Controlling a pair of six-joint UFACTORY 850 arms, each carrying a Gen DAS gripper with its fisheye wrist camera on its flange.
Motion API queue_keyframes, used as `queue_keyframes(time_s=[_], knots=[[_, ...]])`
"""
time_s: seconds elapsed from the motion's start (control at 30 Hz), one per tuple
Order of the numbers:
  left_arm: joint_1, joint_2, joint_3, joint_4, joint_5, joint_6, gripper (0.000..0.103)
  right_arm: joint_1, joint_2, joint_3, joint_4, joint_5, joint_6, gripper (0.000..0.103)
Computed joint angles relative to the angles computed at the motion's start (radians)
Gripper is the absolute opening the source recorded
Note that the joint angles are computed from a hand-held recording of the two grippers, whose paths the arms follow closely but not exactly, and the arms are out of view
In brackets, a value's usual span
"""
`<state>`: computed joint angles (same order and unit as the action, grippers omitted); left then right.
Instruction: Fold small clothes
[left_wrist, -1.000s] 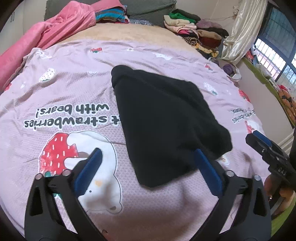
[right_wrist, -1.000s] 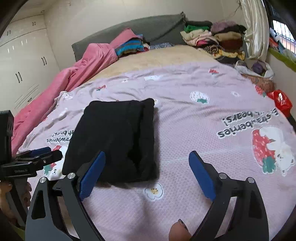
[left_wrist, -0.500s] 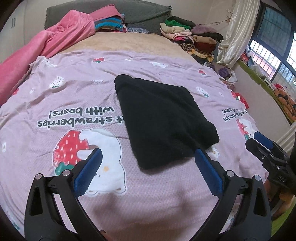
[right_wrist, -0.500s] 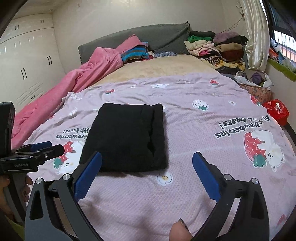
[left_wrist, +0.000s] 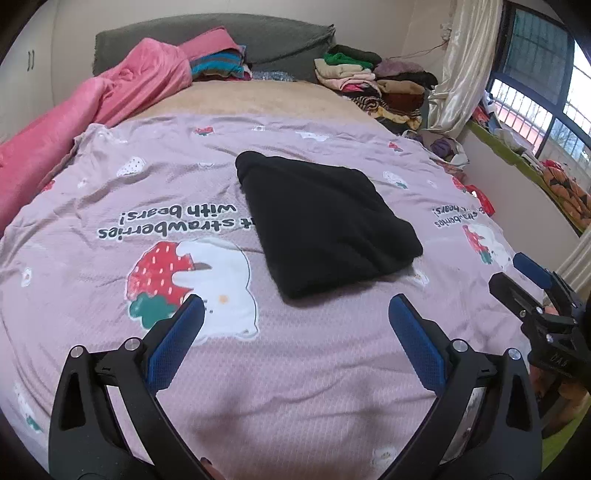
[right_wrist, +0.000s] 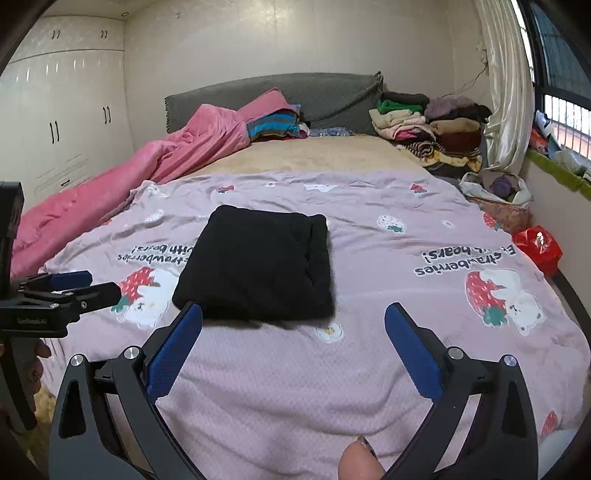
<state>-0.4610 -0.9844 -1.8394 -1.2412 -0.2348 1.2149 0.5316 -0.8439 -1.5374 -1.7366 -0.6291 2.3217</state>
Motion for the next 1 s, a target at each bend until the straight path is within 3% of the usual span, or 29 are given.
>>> queue_keyframes(time_s=[0.13, 0.27, 0.53, 0.8, 1.0], knots=[[-0.002, 0.039, 0.092, -0.285, 0.021, 0.289, 0.093, 0.029, -0.001, 0.023, -0.010, -0.044, 0.037, 0.099], [-0.004, 0.057, 0.147, -0.470, 0.037, 0.489, 0.093, 0.055, -0.008, 0.037, -0.012, -0.107, 0.066, 0.099], [0.003, 0.061, 0.203, -0.715, 0.031, 0.744, 0.094, 0.066, -0.005, 0.083, -0.001, -0.121, 0.150, 0.099], [0.002, 0.044, 0.213, -0.801, 0.034, 0.828, 0.094, 0.069, -0.047, 0.064, 0.074, -0.094, 0.108, 0.099], [0.000, 0.028, 0.199, -0.729, 0.051, 0.755, 0.094, 0.068, -0.073, 0.035, 0.102, -0.076, 0.079, 0.099]])
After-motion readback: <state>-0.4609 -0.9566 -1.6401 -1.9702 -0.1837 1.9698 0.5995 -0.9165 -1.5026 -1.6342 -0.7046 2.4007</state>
